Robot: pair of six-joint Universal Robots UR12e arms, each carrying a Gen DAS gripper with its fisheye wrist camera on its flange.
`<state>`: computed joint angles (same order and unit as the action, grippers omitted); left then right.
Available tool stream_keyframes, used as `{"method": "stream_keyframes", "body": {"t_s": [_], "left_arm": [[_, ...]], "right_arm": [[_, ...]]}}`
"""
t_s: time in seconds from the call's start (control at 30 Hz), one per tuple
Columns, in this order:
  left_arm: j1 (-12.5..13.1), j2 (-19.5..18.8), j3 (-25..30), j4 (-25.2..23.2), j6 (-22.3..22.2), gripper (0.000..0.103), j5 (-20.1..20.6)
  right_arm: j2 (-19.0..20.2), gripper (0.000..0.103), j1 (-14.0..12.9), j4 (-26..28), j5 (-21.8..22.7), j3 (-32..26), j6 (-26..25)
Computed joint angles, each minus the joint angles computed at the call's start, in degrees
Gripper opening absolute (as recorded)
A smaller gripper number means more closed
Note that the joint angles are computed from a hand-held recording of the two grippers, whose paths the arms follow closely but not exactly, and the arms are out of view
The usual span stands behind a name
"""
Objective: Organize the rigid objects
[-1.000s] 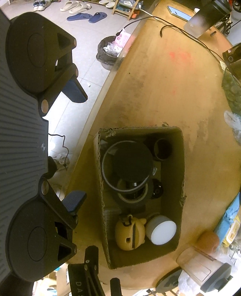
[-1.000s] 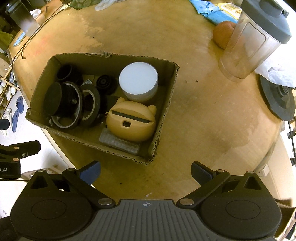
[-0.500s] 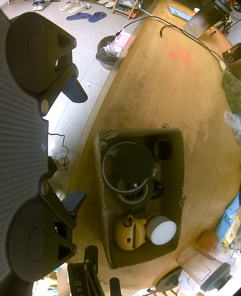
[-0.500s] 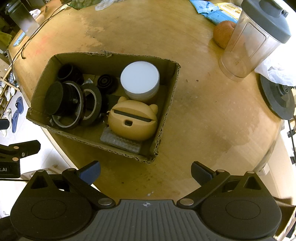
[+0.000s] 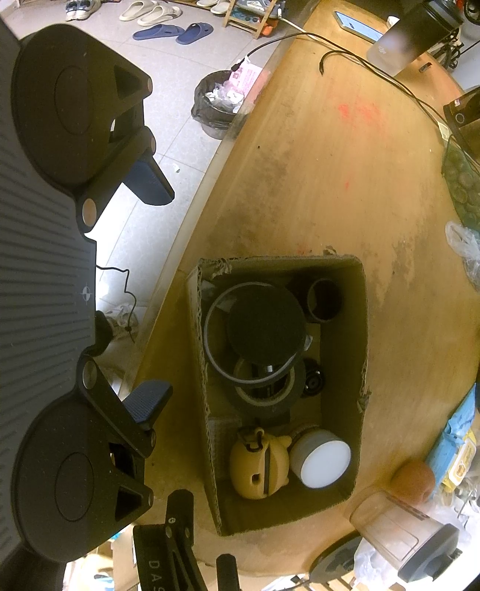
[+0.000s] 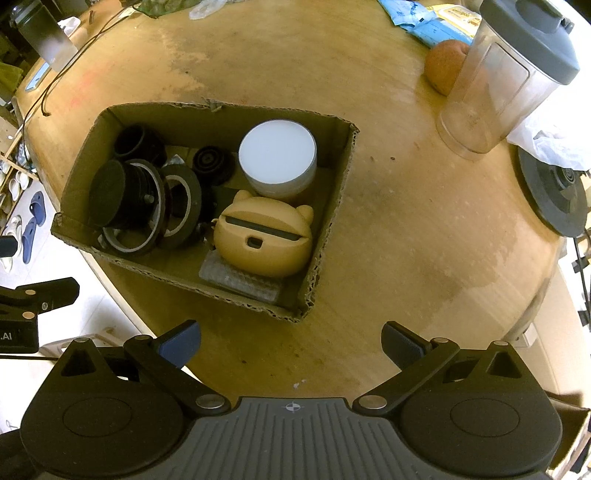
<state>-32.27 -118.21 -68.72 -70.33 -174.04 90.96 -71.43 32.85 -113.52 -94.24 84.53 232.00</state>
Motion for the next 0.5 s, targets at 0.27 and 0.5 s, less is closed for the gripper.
{"method": "stream_keyframes", "body": {"t_s": [0.27,0.5], "left_arm": [[0.0,0.0,0.0,0.0,0.0,0.103,0.0],[0.0,0.0,0.0,0.0,0.0,0.103,0.0]], "right_arm": [[-0.1,0.103,0.0,0.0,0.1,0.1,0.0],[-0.3,0.103,-0.1,0.0,0.3,0.4,0.0]]}}
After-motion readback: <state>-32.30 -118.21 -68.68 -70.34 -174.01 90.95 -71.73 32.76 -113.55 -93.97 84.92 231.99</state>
